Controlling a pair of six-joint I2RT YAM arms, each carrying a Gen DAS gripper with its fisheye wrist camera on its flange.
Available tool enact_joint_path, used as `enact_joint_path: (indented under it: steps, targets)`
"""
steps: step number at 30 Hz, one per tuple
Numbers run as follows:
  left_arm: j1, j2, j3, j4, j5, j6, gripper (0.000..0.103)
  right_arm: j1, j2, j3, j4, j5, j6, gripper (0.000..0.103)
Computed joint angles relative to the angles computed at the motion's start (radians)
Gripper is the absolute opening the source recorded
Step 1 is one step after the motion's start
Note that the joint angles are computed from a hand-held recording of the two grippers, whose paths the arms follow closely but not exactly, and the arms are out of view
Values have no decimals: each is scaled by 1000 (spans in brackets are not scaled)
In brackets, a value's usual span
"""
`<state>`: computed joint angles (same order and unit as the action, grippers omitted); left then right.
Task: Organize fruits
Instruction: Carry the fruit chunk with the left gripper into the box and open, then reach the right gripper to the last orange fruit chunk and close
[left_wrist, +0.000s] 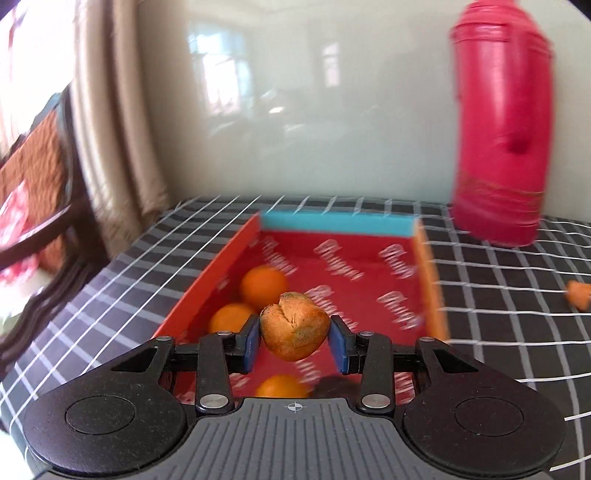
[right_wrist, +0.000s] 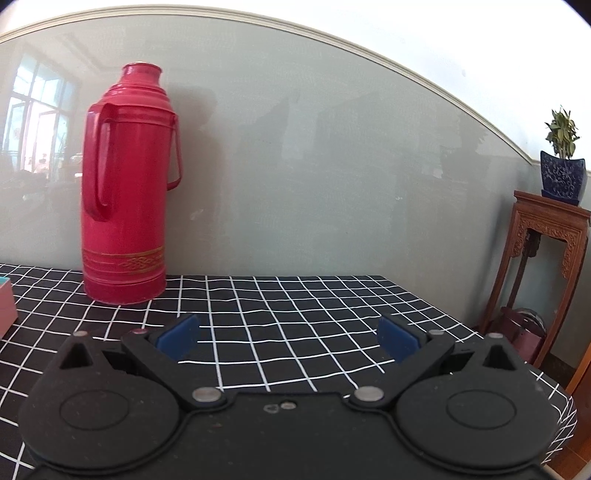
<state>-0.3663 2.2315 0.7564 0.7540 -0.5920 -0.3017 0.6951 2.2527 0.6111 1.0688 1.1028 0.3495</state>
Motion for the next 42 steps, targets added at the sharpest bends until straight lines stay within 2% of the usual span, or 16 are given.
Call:
enact_joint_path:
  steps: [6, 7, 9, 10, 11, 12, 19, 23, 30, 36, 42]
  targets:
    - [35, 22, -25, -2, 14, -63, 40, 21, 18, 51, -35, -22, -16, 97]
    - [39, 23, -36, 17, 19, -57, 43, 25, 25, 66, -42, -24, -22, 97]
    - [36, 10, -51, 13, 12, -69, 62, 32, 39, 95, -62, -38, -34, 97]
    - [39, 4, -62, 23, 11, -74, 81, 35, 44, 109, -73, -46, -40, 97]
    - [39, 0, -79, 49, 3, -77, 86, 38, 52, 125, -80, -51, -47, 97]
    - [46, -6, -97, 82, 20, -66, 86, 42, 61, 137, -80, -54, -57, 97]
    - [51, -75, -166, 123, 45, -42, 90, 40, 101, 237, -167, -117, -68, 97]
    - [43, -134, -229, 150, 16, -37, 97, 30, 123, 293, -204, -142, -83, 97]
    - [68, -175, -379, 311, -7, 2, 101, -11, 144, 367, -298, -238, -45, 97]
    - [128, -95, -461, 498, -37, 17, 103, -46, 177, 443, -348, -306, -65, 97]
    - [190, -32, -511, 670, -68, 19, 103, -114, 211, 546, -463, -441, -60, 85]
